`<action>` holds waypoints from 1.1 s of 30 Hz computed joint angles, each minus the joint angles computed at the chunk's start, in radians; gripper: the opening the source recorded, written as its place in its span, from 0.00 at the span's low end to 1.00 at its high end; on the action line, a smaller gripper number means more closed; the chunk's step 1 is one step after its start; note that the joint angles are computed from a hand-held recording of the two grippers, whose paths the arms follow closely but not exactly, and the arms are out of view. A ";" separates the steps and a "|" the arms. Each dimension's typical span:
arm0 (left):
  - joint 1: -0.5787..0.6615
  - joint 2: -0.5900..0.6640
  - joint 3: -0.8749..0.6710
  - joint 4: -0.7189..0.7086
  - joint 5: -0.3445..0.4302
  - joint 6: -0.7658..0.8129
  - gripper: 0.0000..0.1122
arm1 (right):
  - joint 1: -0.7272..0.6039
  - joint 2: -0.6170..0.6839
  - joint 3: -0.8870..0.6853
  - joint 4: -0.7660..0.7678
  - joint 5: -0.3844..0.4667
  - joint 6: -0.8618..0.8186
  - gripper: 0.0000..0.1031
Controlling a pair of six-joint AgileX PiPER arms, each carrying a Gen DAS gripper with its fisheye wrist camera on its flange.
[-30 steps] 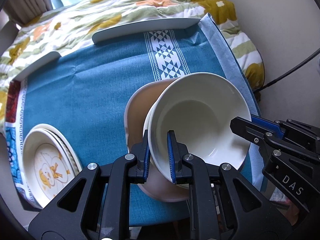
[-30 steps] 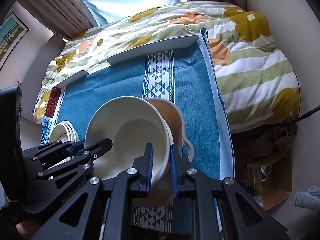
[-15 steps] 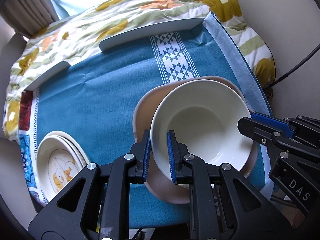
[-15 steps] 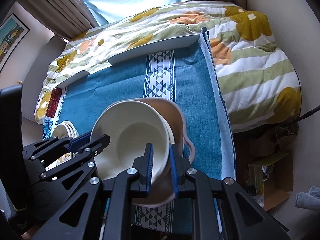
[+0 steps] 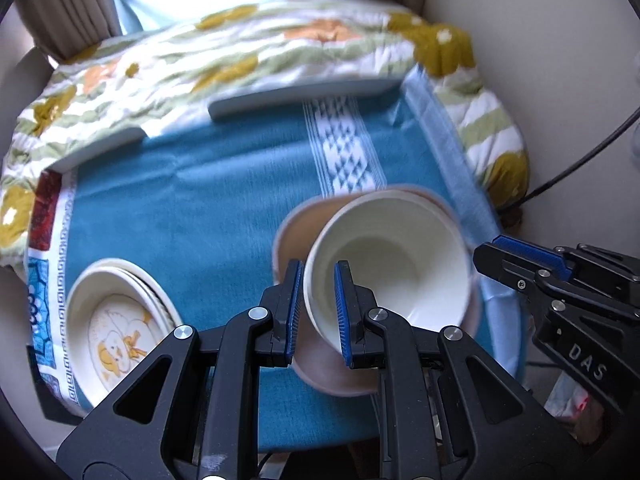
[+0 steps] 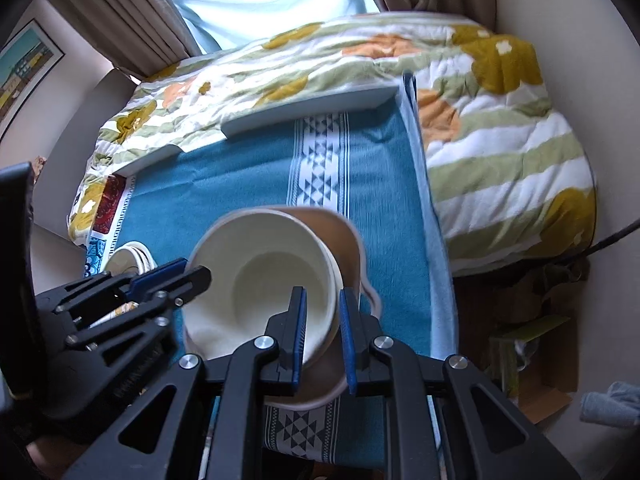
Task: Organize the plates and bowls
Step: 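Grasp the nested bowl stack and lower it onto the plate stack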
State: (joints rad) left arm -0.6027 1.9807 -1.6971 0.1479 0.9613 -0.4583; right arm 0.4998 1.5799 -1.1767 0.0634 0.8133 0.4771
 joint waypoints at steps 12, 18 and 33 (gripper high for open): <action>0.054 -0.275 0.142 -0.011 -0.046 0.066 0.87 | 0.041 -0.183 -0.053 -0.101 0.133 -0.038 0.54; 0.115 -0.264 0.231 -0.132 -0.025 0.208 0.87 | 0.026 -0.159 0.004 -0.100 0.184 -0.119 1.00; 0.164 0.001 0.191 -0.244 0.014 0.364 0.72 | -0.003 0.130 -0.028 -0.037 0.190 -0.203 0.78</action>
